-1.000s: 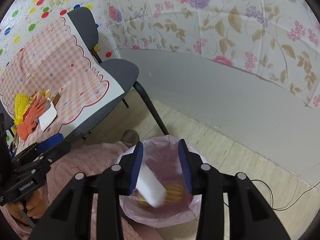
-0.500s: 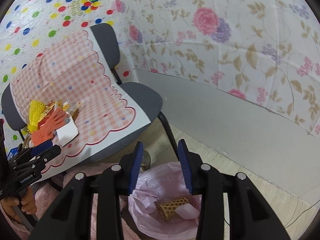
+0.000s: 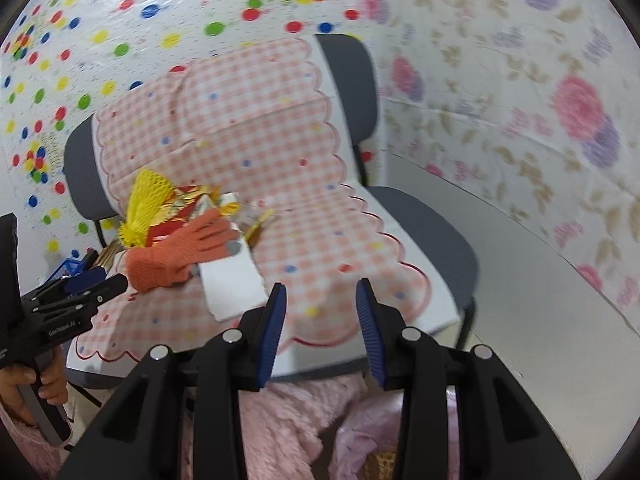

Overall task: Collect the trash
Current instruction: 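Return both grippers to the chair and reach the right gripper to the orange glove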

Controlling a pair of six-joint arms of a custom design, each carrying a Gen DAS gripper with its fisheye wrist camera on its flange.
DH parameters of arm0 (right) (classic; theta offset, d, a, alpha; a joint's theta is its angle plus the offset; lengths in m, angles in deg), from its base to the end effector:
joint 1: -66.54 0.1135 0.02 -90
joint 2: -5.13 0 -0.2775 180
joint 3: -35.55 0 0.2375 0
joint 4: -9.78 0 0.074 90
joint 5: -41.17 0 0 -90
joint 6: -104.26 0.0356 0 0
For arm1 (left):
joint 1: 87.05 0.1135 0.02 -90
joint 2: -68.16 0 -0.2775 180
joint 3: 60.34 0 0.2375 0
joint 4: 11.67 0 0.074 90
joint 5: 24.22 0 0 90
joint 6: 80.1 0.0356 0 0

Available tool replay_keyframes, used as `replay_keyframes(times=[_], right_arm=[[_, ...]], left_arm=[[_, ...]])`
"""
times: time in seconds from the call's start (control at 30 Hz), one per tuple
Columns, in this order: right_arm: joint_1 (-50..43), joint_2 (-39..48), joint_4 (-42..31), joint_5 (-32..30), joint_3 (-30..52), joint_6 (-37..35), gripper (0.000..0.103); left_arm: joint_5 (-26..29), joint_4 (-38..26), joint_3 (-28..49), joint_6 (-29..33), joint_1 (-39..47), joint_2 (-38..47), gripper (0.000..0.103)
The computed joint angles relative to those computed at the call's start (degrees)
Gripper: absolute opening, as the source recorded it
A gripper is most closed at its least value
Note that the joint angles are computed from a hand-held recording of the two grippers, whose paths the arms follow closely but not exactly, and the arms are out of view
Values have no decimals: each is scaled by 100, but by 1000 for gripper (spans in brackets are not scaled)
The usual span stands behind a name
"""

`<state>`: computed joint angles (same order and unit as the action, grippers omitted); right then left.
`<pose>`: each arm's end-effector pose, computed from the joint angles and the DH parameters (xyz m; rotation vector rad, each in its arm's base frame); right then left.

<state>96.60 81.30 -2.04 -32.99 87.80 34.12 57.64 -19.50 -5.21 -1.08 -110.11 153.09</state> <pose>0.2287 0.1211 0.2234 -0.0388 2.1737 0.1954 0.2670 -0.1082 0.2052 0.1566 2.2195 -0.1688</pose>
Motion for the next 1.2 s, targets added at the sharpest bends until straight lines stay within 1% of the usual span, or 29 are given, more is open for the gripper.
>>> replay_keyframes(times=[0.07, 0.17, 0.33, 0.4, 0.47, 0.53, 0.57, 0.7, 0.77, 0.87, 0.97, 1.1, 1.17, 1.2], right_arm=[[37, 342, 72, -102, 295, -110, 36], [136, 937, 116, -256, 855, -248, 41], [276, 1915, 22, -478, 1821, -435, 42], [299, 2267, -38, -596, 2174, -483, 42], [319, 2489, -87, -687, 2363, -497, 42], [390, 2768, -144, -672, 2600, -472, 43], [399, 2797, -133, -674, 2596, -462, 43], [376, 2986, -175, -709, 2718, -395, 45], [331, 3018, -168, -768, 2718, -374, 45], [312, 3163, -123, -905, 2785, -365, 45], [375, 3583, -156, -1098, 3133, -428, 45], [533, 4277, -323, -1161, 3888, -531, 45], [590, 4622, -478, -1144, 4340, -613, 52], [607, 4754, -526, -1128, 4507, -659, 61]], left_arm=[[48, -59, 41, 63, 396, -56, 69], [113, -129, 159, 148, 929, -24, 71], [165, -87, 335, 298, 1498, 264, 72], [242, 11, 372, 315, 1717, 451, 72], [410, 228, 334, 316, 1861, 629, 72], [573, 350, 372, 306, 1873, 868, 72], [740, 420, 427, 328, 1839, 1062, 73], [941, 437, 751, 403, 1566, 1647, 74], [821, 359, 922, 387, 1447, 1858, 74], [755, 454, 893, 297, 1488, 1863, 74], [547, 475, 844, 283, 1643, 1761, 74], [504, 342, 845, 349, 1923, 1641, 74], [531, 296, 882, 376, 2057, 1615, 74], [543, 292, 889, 392, 2096, 1615, 74]])
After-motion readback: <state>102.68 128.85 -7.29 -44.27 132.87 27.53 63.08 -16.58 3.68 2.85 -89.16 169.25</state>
